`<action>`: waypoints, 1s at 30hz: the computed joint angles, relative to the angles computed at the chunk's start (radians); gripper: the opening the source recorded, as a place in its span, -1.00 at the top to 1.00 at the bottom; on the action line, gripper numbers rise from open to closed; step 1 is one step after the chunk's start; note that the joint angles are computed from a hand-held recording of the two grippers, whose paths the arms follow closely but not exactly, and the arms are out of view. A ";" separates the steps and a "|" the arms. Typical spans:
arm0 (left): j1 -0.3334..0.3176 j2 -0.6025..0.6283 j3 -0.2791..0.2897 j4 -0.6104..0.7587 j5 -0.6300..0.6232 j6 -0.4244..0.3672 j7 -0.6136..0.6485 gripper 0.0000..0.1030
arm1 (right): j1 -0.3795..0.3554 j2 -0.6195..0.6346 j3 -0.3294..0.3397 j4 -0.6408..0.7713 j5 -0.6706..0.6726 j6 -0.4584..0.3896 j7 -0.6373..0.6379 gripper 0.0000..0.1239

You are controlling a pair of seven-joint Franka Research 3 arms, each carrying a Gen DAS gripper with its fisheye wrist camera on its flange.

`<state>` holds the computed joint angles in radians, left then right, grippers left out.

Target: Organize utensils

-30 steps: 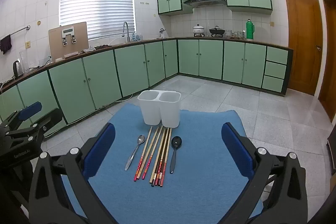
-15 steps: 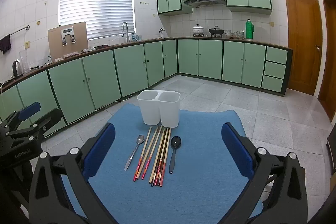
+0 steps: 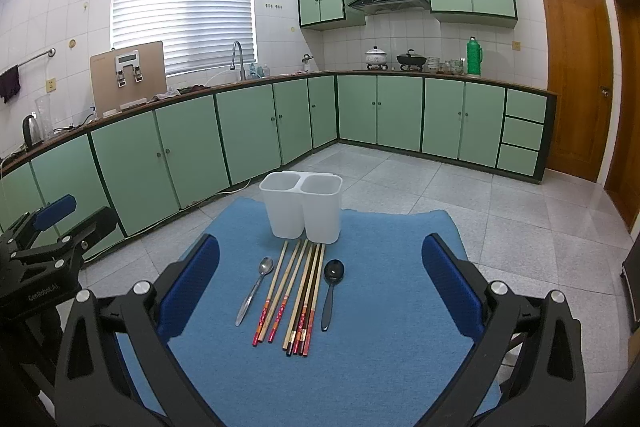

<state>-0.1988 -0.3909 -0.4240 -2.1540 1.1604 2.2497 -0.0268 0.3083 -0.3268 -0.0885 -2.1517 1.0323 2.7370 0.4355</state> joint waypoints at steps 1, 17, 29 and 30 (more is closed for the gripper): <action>-0.001 -0.003 0.002 -0.003 -0.002 0.001 0.001 -0.88 | 0.000 0.000 0.000 0.000 0.000 0.000 0.000 -0.58; -0.015 0.035 0.006 0.021 0.017 -0.017 -0.016 -0.88 | -0.001 0.001 0.001 0.001 -0.003 0.001 0.001 -0.58; -0.017 0.032 0.009 0.017 0.015 -0.018 -0.013 -0.88 | 0.001 0.001 0.001 0.000 -0.001 0.005 -0.004 -0.58; -0.017 0.031 0.009 0.015 0.016 -0.017 -0.014 -0.88 | 0.001 0.001 0.001 0.000 -0.001 0.005 -0.003 -0.58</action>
